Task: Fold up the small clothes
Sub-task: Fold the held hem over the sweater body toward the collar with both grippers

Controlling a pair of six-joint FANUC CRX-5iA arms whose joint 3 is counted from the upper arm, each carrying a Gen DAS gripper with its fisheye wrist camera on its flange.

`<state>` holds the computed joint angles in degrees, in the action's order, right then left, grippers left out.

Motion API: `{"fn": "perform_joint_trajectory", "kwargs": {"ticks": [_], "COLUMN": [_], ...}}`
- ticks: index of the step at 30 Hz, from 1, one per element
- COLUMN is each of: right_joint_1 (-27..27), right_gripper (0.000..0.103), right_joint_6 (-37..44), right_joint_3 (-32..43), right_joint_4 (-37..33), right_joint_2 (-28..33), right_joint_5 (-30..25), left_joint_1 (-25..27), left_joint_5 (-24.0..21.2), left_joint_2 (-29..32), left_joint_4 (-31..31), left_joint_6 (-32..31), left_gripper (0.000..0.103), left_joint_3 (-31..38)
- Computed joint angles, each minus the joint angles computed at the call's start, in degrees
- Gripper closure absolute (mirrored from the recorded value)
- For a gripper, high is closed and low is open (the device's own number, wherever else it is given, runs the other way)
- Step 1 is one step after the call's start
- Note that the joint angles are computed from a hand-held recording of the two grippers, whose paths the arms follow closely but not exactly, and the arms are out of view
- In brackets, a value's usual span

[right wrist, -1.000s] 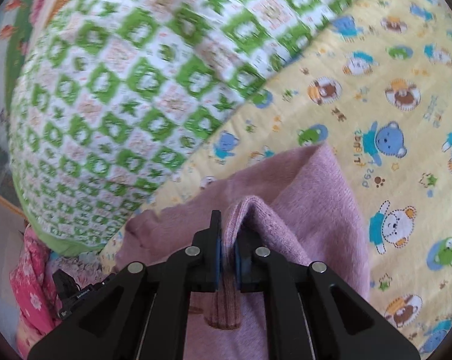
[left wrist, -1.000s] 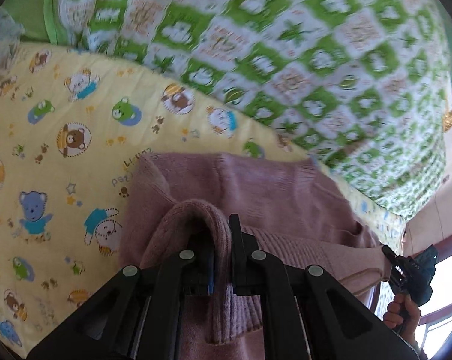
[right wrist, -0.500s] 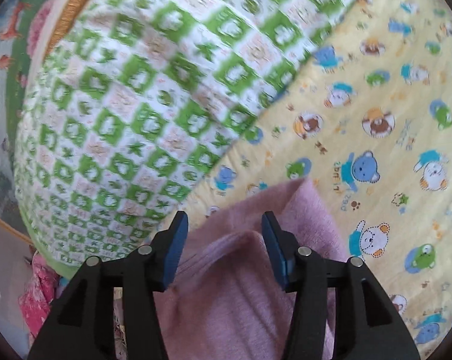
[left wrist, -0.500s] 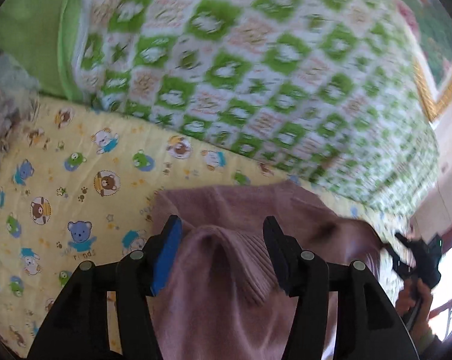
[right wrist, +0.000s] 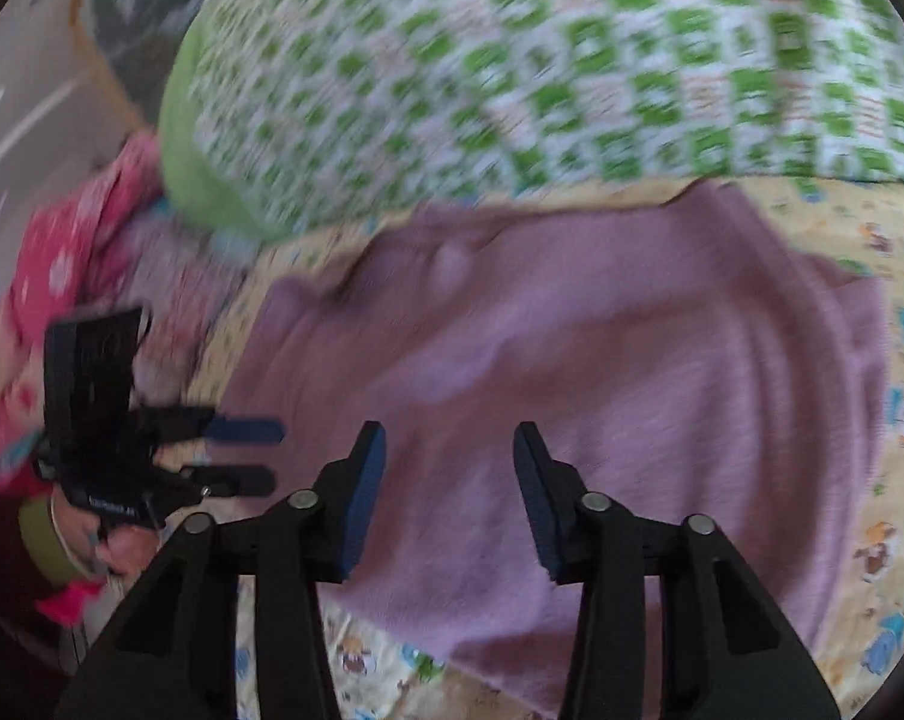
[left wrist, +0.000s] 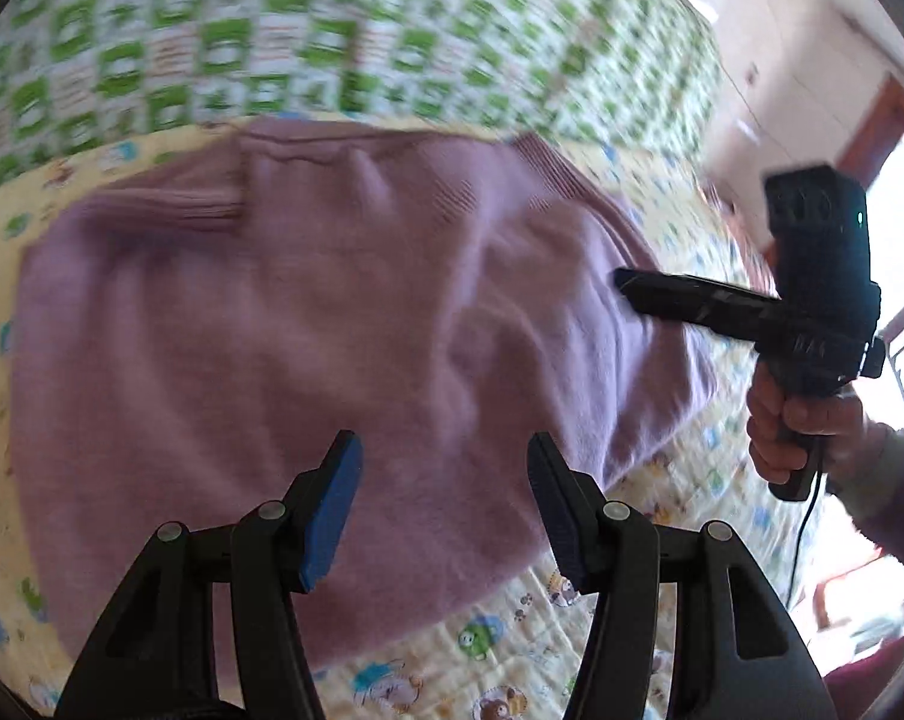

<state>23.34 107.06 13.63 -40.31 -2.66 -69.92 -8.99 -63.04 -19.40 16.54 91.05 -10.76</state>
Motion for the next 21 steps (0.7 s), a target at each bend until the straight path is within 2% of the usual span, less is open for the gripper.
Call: {"fn": "perform_joint_trajectory", "kwargs": {"ticks": [3,6,7,9,11,12,13,15,16,18,20,21], "right_joint_1": [1.69,2.67,3.31,4.02,2.87,2.92,2.61,1.76,0.18,-2.0,-4.18,-3.8], "right_gripper": [0.064,0.064,0.064,0.067,0.072,0.075,0.075,0.075,0.075,0.075,0.079,0.079], "right_joint_6": [2.74,2.56,1.71,-0.46,-0.99,-1.65,-2.32,-7.01,-8.45,-14.99,-19.25,-23.05], "right_joint_3": [2.54,5.39,5.93,6.82,8.22,7.9,7.46,6.0,5.89,3.86,2.37,0.81], "right_joint_4": [0.45,2.06,3.9,8.17,8.52,10.0,10.91,14.0,12.66,13.23,11.24,14.18], "right_joint_2": [3.36,7.45,8.41,10.29,12.04,12.06,11.95,11.65,11.67,11.21,10.7,10.15], "right_joint_5": [-2.55,-2.56,-1.41,1.63,3.4,5.31,7.52,12.44,13.43,17.72,20.46,22.47], "left_joint_1": [-0.93,0.62,1.31,3.02,6.53,7.67,8.67,11.19,12.39,13.81,16.8,17.56], "left_joint_5": [0.68,0.1,-0.48,-1.88,-1.22,-1.35,-1.73,-1.36,-1.13,-1.63,-0.61,-0.5], "left_joint_2": [3.21,6.91,7.96,10.22,10.49,10.59,10.86,10.3,10.14,10.09,9.03,8.71], "left_joint_4": [-1.33,-3.61,-5.02,-8.0,-6.22,-6.58,-7.21,-7.47,-7.86,-11.92,-10.37,-10.52], "left_joint_6": [-1.22,-1.54,-1.22,0.03,-1.45,-1.18,-0.76,-0.01,0.89,5.23,6.65,7.47], "left_gripper": [0.045,0.047,0.047,0.055,0.06,0.069,0.071,0.071,0.07,0.067,0.068,0.07], "left_joint_3": [2.04,5.16,6.29,8.77,8.52,9.0,9.85,10.25,10.49,11.95,9.9,9.3]}}
